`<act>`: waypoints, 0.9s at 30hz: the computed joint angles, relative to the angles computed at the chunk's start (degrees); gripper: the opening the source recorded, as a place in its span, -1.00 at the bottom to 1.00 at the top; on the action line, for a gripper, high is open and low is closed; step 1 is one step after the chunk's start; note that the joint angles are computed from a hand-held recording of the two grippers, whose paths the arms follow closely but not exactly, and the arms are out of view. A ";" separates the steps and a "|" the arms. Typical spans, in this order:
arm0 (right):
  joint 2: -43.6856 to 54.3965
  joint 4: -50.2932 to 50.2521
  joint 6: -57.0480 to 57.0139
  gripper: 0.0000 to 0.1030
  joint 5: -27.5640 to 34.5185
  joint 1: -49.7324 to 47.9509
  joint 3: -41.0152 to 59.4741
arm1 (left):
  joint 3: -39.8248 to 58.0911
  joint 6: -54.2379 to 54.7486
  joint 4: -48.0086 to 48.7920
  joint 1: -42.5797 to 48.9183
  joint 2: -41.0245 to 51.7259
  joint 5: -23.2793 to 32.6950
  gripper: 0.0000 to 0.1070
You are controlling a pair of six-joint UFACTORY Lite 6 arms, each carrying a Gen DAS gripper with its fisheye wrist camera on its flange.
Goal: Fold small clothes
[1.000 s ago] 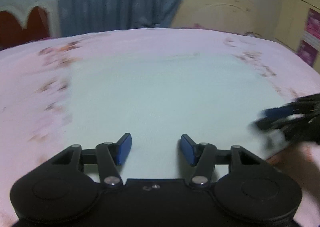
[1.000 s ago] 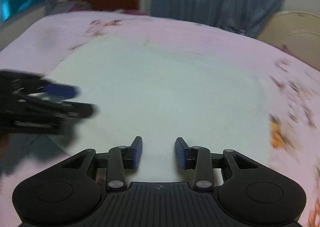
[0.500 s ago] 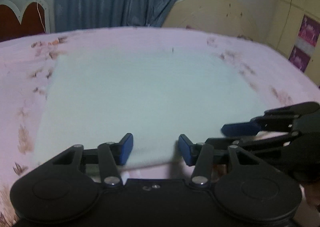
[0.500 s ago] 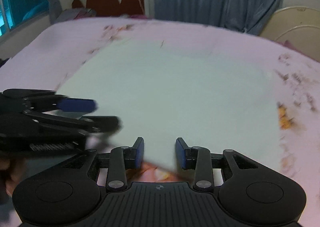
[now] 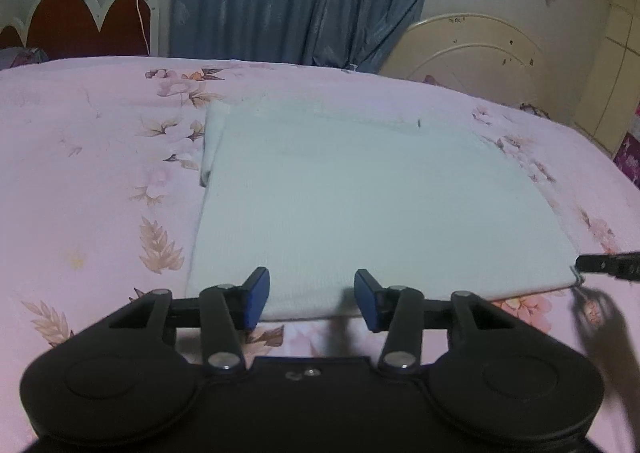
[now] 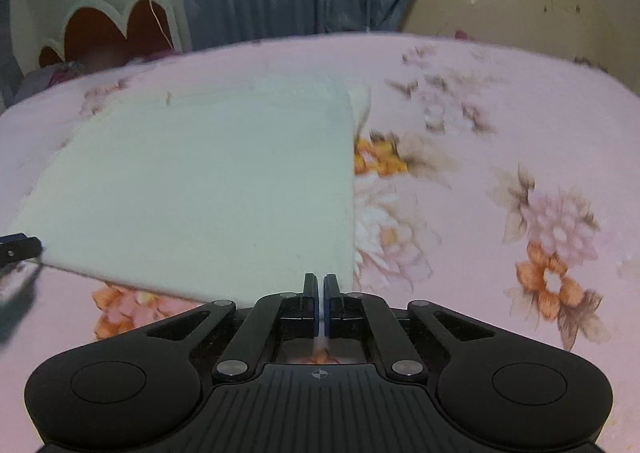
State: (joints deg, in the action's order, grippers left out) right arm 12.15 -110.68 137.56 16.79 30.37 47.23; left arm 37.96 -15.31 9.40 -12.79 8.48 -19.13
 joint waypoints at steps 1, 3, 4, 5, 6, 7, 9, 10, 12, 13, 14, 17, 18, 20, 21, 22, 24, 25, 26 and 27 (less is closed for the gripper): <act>-1.38 1.46 -0.81 -0.97 0.07 0.13 -1.60 | 0.08 2.26 -2.02 -0.24 0.39 0.77 -0.14; 0.46 2.94 -3.03 -0.97 -0.70 -0.20 -0.65 | -0.29 3.01 -2.76 -0.35 1.08 -0.18 -0.14; 1.14 2.71 -2.93 -0.97 -0.86 -0.25 -1.47 | -0.78 3.41 -3.22 -0.39 0.82 -0.50 -0.14; 0.75 0.63 -0.87 -0.97 -0.36 -0.12 -2.64 | -0.79 3.78 -3.64 -0.46 0.71 -0.34 -0.14; 0.07 0.95 -1.03 -0.97 -0.16 0.41 -3.22 | -0.88 4.15 -4.37 -0.58 0.12 0.20 -0.16; -0.36 3.54 -3.59 -0.97 -0.53 0.31 -3.00 | -1.17 3.99 -4.68 -0.58 -0.73 0.61 -0.16; -3.27 2.77 -1.51 -0.97 0.11 0.58 -4.24 | -1.88 4.45 -5.62 -0.37 -2.18 0.85 -0.16; -4.42 1.08 0.64 -0.97 0.85 0.74 -4.91 | -1.85 4.58 -5.78 -0.19 -2.31 0.98 -0.16; -4.96 0.42 1.66 -0.97 1.84 0.87 -5.15 | -1.23 2.41 -3.05 0.53 -1.40 1.30 -0.16; -4.81 0.87 1.14 -0.97 1.25 0.59 -4.93 | -0.81 1.65 -1.85 0.88 -0.62 1.34 -0.16; -4.05 1.45 0.47 -0.97 0.53 0.33 -4.51 | -0.64 -0.77 0.63 1.44 -0.22 1.14 -0.16; -0.54 4.25 -2.25 -0.97 -0.24 0.02 -3.46 | -0.51 -6.89 6.81 2.94 0.03 0.84 -0.15; -0.59 3.16 -1.14 -0.97 0.35 0.35 -3.84 | -0.48 -7.29 7.34 3.16 0.17 0.70 -0.15; -0.66 5.95 -4.14 -0.97 0.75 0.89 -3.59 | -0.56 -7.03 7.21 3.16 0.24 0.55 -0.15; -0.65 6.30 -4.58 -0.97 0.72 0.89 -3.52 | -0.58 -6.75 6.97 3.13 0.23 0.55 -0.15; -0.62 6.28 -4.59 -0.97 0.66 0.85 -3.51 | -0.56 -6.86 6.97 3.11 0.25 0.59 -0.15; -0.65 6.39 -4.94 -0.97 0.65 0.92 -3.54 | -0.57 -7.19 7.45 3.31 0.38 0.44 -0.15; -0.62 6.30 -5.11 -0.97 0.54 0.84 -3.54 | -0.62 -7.39 7.75 3.43 0.41 0.37 -0.15; -0.66 6.34 -5.41 -0.97 0.39 0.74 -3.56 | -0.62 -7.54 7.96 3.49 0.37 0.46 -0.15; -0.82 6.40 -5.61 -0.97 0.24 0.70 -3.68 | -0.57 -8.01 8.48 3.67 0.35 0.59 -0.14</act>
